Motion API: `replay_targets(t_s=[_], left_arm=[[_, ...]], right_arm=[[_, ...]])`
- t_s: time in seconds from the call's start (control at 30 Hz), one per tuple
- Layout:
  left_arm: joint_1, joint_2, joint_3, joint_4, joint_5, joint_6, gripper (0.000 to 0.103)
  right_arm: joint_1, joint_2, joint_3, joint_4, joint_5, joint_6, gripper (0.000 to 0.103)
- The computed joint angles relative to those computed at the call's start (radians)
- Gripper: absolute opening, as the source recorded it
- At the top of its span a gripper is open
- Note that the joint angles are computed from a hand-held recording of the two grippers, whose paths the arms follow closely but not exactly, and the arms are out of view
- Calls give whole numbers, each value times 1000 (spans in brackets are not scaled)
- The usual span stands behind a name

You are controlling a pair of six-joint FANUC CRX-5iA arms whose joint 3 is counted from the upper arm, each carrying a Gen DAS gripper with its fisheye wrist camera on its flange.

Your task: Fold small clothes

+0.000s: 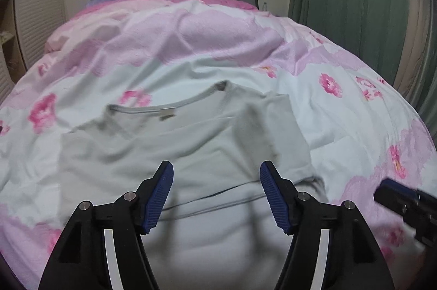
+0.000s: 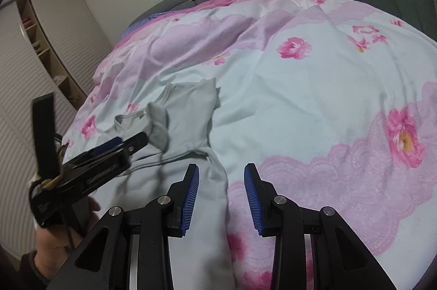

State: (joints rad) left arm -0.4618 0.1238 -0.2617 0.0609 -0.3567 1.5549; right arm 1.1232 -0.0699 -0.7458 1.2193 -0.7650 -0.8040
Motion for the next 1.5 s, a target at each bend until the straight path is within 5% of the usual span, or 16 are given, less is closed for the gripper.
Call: replay_targets(t_s=[0.43, 0.67, 0.8, 0.9, 1.0, 1.13, 1.23, 1.33, 1.43, 1.5], left_arm=[[238, -126, -196, 162, 27, -114, 65], [275, -113, -214, 166, 39, -99, 65], [293, -104, -230, 188, 56, -92, 65], [302, -104, -233, 179, 61, -73, 65], [305, -106, -239, 188, 68, -75, 65], [299, -110, -236, 193, 70, -77, 65], [287, -108, -213, 147, 62, -45, 69], [279, -90, -189, 121, 46, -19, 69], [278, -67, -170, 110, 27, 3, 69], [282, -65, -170, 108, 17, 7, 69]], right_arm=[[-108, 165, 207, -42, 126, 281, 36], [-172, 272, 323, -206, 197, 453, 36], [-233, 303, 326, -288, 357, 470, 36], [-271, 306, 290, -198, 447, 370, 35], [-289, 295, 264, -91, 482, 302, 16], [-296, 254, 219, 90, 434, 142, 14], [-272, 223, 204, 110, 339, 117, 14], [-236, 232, 236, -45, 264, 255, 15], [-236, 259, 279, -255, 309, 407, 20], [-229, 260, 283, -272, 297, 420, 23]])
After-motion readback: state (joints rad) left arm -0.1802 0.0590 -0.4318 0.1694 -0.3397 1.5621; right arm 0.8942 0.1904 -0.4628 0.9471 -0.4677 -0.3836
